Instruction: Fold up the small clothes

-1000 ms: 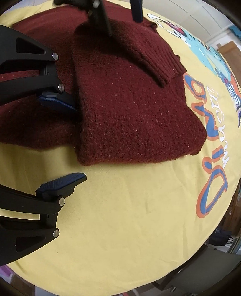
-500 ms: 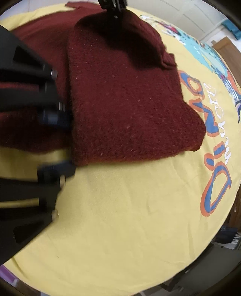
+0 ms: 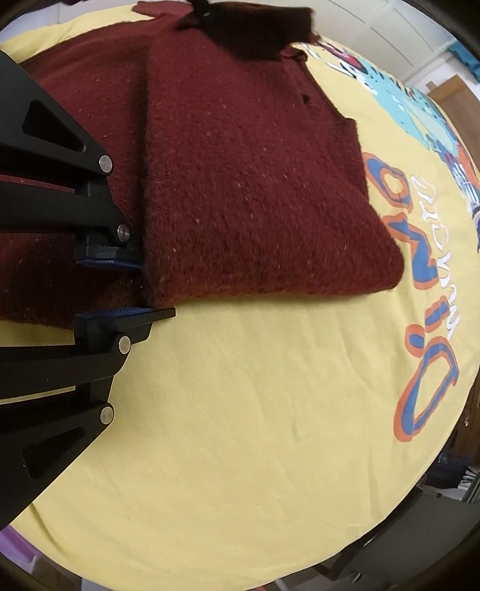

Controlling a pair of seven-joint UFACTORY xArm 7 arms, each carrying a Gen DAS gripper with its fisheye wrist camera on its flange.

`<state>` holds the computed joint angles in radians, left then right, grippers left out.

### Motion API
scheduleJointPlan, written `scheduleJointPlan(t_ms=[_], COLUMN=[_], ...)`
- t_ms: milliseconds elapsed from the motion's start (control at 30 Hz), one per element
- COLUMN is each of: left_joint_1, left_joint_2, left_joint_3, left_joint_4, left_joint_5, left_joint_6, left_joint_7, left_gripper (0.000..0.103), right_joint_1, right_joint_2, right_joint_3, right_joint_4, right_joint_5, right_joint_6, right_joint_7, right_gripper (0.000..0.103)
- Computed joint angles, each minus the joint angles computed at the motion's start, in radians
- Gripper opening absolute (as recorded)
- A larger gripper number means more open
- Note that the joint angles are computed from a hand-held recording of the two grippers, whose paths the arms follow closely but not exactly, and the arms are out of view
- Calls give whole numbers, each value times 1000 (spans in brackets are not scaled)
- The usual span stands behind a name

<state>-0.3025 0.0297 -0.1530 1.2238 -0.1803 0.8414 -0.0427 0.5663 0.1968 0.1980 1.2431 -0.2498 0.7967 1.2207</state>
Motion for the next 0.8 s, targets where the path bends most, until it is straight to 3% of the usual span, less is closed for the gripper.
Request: scheduleJointPlan(t_ms=[233,300,400,500,600,633,667,733,800], left_joint_1=[19,22,30,40,60,67,79,96,108], left_joint_2=[-59,-67,-84,-108,-145,-156,-168,-169,-145], left_joint_3=[17,18,22,30,48,52,62,72,78], left_joint_4=[-113,-119,-126,-140,-159,-165,-170,-157,-125], left_joint_5=[-67,-58,-43,-29,-25,-17,-12,0,-6], left_joint_6=[2,10,32,56,74,74,76,75,83], left_joint_7=[-41,-66,-86,-97,-83,-81,-66,-59,-54], left_gripper=[26,36,38,54,75,83,94,102,102], right_joint_1=[2,4,8,16,24,28,33,38,35], right_joint_2=[23,29,33,33,29,24,19,6,-12], right_joint_3=[-5,-6,-6,-5,-1,0,-2,0,5], right_joint_4=[24,30,36,43,50,50,48,41,26], right_joint_5=[10,9,13,0,-3,-11,-24,-40,-38], right_joint_6=[9,13,21,41,79,89,97,109,108], right_joint_7=[-2,0,0,6,1,7,18,38,43], right_gripper=[17,17,19,21,29,35,48,62,63])
